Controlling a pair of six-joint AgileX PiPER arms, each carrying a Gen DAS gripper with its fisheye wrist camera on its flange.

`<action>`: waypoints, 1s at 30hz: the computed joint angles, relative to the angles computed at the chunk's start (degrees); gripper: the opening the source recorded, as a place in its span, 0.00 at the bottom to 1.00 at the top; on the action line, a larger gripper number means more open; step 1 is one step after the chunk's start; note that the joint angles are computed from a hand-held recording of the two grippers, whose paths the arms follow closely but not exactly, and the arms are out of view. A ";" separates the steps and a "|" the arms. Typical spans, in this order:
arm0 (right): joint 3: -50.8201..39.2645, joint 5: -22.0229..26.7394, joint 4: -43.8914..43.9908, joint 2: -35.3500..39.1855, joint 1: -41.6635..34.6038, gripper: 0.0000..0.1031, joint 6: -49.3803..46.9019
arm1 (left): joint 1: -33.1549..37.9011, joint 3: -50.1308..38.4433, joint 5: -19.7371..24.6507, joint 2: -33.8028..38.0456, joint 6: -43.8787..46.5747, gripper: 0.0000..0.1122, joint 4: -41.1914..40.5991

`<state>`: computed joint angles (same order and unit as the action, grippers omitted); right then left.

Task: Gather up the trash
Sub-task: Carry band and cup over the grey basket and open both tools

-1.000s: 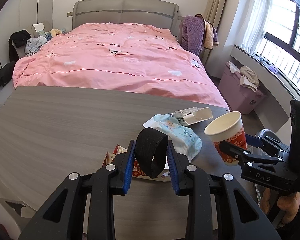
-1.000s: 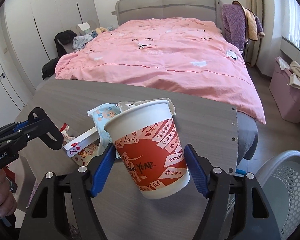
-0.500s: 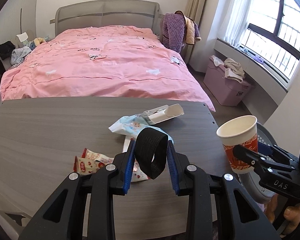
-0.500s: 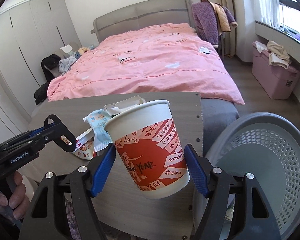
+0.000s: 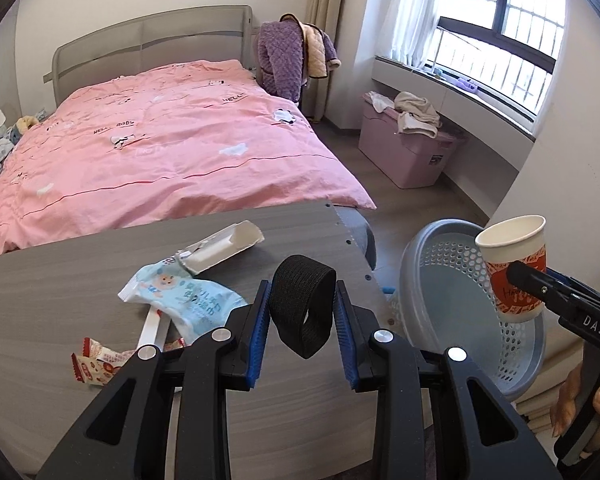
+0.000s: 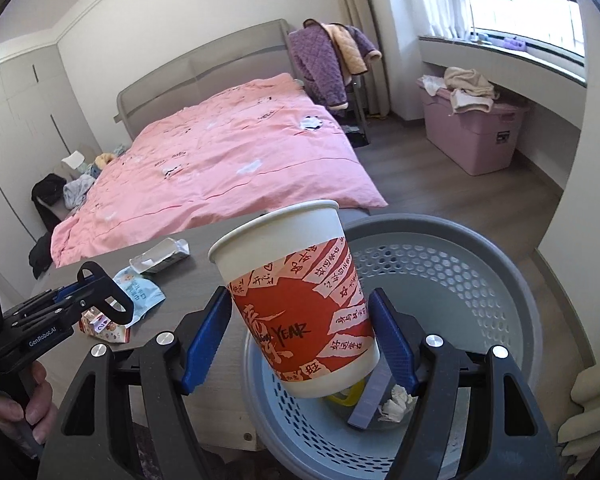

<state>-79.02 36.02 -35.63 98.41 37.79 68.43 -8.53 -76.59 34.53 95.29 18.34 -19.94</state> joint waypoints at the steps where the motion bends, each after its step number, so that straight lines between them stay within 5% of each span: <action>1: 1.69 0.22 -1.26 -1.44 0.15 0.67 1.57 | -1.03 -0.72 0.14 0.20 -0.46 0.27 0.28; 14: 16.95 -4.49 -5.96 -12.42 -3.36 0.67 9.05 | -15.05 -7.65 1.05 4.53 -9.53 0.27 9.30; 30: 23.27 -10.12 -5.00 -14.85 -7.73 0.67 9.74 | -22.96 -16.67 4.77 13.88 -15.22 0.27 14.87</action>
<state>-55.75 25.90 -40.62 83.56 30.06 78.17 -31.49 -93.26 39.30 109.18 3.12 -5.07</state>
